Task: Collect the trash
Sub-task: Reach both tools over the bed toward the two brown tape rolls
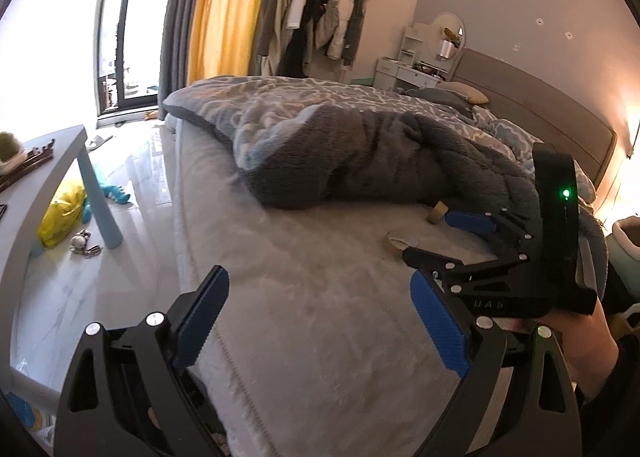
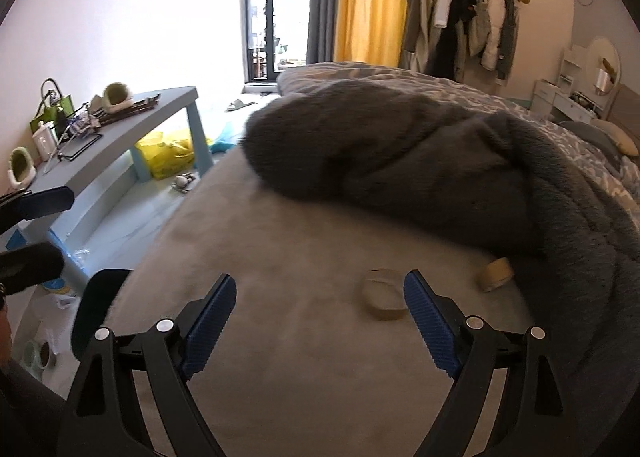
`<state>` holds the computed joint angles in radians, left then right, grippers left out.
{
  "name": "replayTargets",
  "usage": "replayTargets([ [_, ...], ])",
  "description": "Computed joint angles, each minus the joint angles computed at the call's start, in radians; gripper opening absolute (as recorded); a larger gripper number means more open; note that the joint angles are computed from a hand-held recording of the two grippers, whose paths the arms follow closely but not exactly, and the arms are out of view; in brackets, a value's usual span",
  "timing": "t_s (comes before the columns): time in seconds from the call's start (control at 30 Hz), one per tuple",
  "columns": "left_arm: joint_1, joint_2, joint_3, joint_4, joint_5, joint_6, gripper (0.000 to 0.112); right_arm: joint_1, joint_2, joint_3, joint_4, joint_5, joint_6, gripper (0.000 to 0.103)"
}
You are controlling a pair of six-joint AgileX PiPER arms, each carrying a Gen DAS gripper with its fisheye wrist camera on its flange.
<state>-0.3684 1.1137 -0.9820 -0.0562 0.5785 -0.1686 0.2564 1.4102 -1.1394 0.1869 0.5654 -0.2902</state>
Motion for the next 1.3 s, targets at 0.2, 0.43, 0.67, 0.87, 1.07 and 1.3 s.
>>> replayTargets([
  [0.2,-0.016,0.080,-0.039,-0.031,-0.023,0.017,0.094,-0.120,0.064,-0.061,0.072,0.033,-0.129,0.087],
  [0.43,-0.021,0.190,-0.094,-0.078,-0.034,0.049,0.094,-0.188,0.154,-0.123,0.094,0.056,-0.213,0.087],
  [0.67,-0.043,0.280,-0.138,-0.076,-0.041,0.060,0.094,-0.242,0.233,-0.176,0.089,0.079,-0.263,0.087],
  [0.87,-0.044,0.357,-0.186,-0.169,-0.043,0.123,0.094,-0.287,0.306,-0.243,0.041,0.087,-0.228,0.087],
  [1.07,-0.066,0.423,-0.222,-0.251,-0.041,0.203,0.094,-0.305,0.372,-0.301,0.001,0.101,-0.215,0.079],
  [1.3,-0.089,0.479,-0.252,-0.281,-0.045,0.220,0.094,-0.300,0.434,-0.355,-0.005,0.097,-0.214,0.069],
])
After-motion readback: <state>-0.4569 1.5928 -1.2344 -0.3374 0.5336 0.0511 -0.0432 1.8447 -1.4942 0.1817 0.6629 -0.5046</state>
